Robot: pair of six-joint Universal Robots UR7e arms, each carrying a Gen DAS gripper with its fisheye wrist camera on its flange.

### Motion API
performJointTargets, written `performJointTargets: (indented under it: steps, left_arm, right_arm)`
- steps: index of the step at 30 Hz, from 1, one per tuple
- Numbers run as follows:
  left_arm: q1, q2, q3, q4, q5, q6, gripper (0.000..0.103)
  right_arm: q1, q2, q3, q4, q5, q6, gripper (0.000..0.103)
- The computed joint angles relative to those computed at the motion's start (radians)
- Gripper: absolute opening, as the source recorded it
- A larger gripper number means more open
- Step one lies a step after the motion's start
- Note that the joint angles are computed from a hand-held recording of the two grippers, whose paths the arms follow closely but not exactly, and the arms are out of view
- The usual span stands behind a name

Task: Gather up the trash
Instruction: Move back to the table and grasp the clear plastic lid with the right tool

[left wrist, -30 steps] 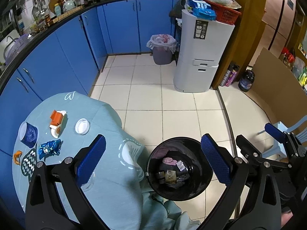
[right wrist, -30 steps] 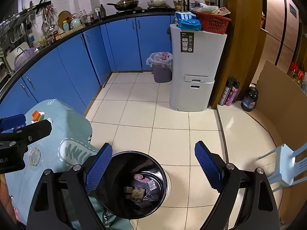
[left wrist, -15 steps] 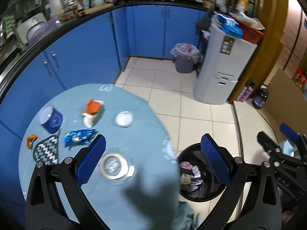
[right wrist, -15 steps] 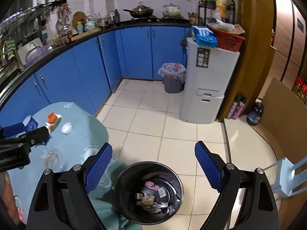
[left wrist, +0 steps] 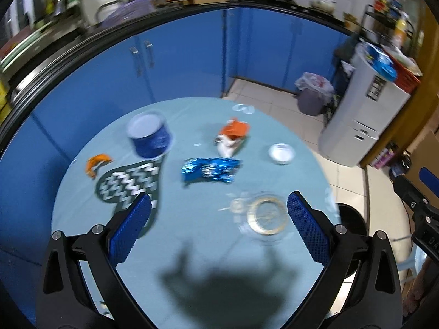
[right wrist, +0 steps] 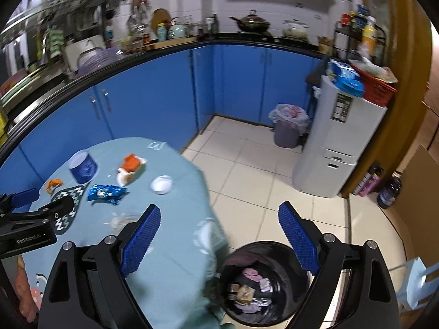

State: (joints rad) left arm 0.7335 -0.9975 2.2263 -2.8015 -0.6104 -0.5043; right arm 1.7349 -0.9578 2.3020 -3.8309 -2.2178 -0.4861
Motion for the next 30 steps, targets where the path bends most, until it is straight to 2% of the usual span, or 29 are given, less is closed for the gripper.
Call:
performJointTargets:
  steps: [6,13,16,18,22,30]
  left_arm:
    - [0.065,-0.089,0.052,0.023,0.043,-0.012,0.098]
    - [0.165,-0.136,0.061,0.022,0.021,0.008,0.098]
    - [0.196,-0.130,0.049,0.009,0.003,0.035,0.098]
    - [0.215,-0.119,0.037,-0.008,-0.011,0.061,0.098]
    - [0.243,-0.084,0.006,-0.019,-0.027,0.095,0.098]
    - [0.281,-0.042,-0.034,-0.027,-0.067,0.127,0.098]
  right_arm:
    - [0.023,0.070,-0.058,0.091,0.018,0.047,0.086]
    - [-0.014,0.117,-0.113,0.278,0.083,0.177,0.086]
    - [-0.023,0.152,-0.142,0.334,0.073,0.184,0.086]
    - [-0.032,0.165,-0.157,0.376,0.082,0.197,0.093]
    - [-0.036,0.207,-0.193,0.418,0.040,0.184,0.094]
    - [-0.044,0.247,-0.227,0.470,0.027,0.168,0.094]
